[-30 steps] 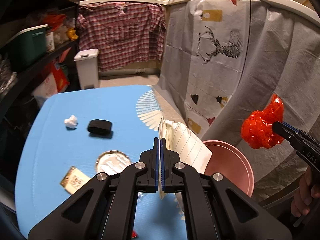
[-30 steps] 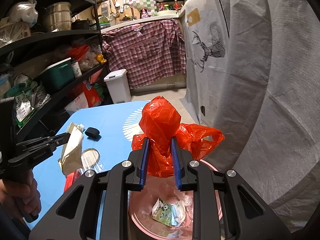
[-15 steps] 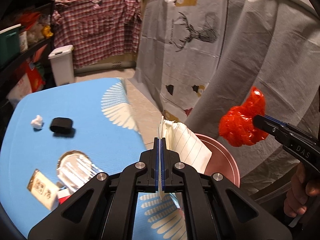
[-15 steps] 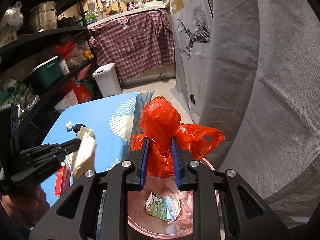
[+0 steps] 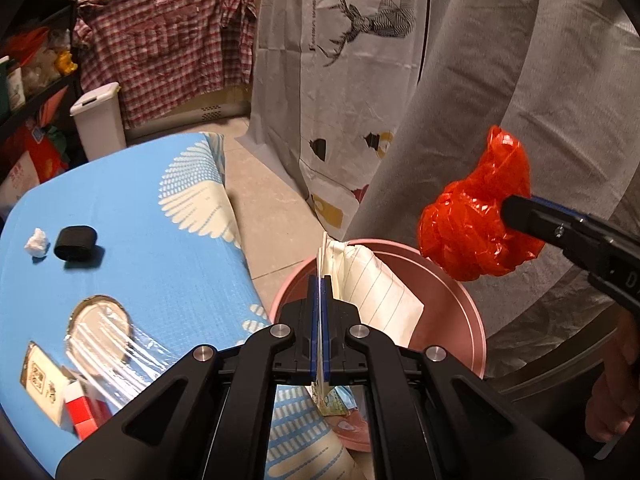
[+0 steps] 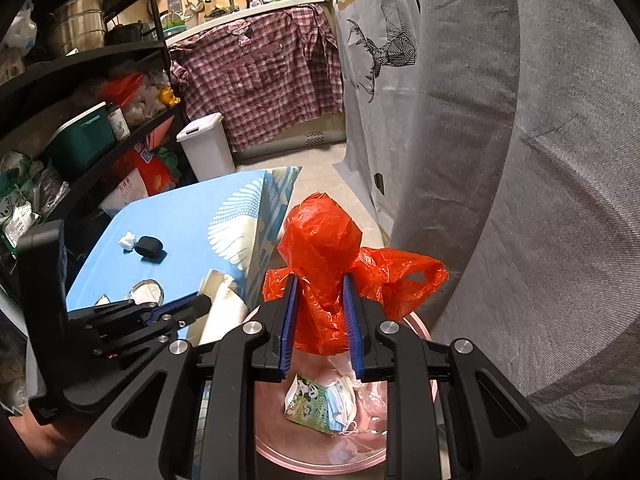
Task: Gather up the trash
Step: 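Carry both items over the pink bin and open both grippers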
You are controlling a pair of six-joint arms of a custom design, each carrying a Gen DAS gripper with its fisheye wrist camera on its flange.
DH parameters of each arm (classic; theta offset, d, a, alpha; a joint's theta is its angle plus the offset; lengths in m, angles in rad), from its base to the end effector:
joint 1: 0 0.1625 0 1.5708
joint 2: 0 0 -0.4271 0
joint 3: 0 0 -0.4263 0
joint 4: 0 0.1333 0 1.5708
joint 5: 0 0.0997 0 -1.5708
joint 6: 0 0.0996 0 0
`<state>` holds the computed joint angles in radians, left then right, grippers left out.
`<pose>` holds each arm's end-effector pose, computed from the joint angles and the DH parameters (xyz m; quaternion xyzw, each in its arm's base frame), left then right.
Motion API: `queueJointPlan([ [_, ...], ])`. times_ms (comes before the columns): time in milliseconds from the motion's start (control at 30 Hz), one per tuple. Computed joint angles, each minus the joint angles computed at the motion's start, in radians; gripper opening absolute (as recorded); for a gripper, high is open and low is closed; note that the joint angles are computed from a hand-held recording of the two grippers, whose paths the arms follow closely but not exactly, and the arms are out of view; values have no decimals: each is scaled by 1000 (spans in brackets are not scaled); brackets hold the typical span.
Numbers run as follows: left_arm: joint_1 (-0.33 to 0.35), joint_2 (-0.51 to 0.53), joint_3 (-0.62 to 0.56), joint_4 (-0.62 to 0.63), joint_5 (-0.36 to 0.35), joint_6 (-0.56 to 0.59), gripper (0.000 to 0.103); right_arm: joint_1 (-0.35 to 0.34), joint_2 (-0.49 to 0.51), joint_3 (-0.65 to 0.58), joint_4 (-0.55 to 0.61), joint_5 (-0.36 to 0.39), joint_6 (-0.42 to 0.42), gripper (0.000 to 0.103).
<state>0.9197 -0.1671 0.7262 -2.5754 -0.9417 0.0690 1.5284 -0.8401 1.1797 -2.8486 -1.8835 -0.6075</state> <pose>-0.3972 -0.8379 -0.0223 0.2628 0.8921 -0.2878 0.2288 0.0677 -0.8260 0.3629 0.1780 -0.8658 0.3789 0.2742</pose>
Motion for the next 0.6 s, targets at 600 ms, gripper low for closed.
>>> queueJointPlan([
  [600, 4, -63, 79, -24, -48, -5, 26, 4, 20, -13, -34, -69, 2, 47],
])
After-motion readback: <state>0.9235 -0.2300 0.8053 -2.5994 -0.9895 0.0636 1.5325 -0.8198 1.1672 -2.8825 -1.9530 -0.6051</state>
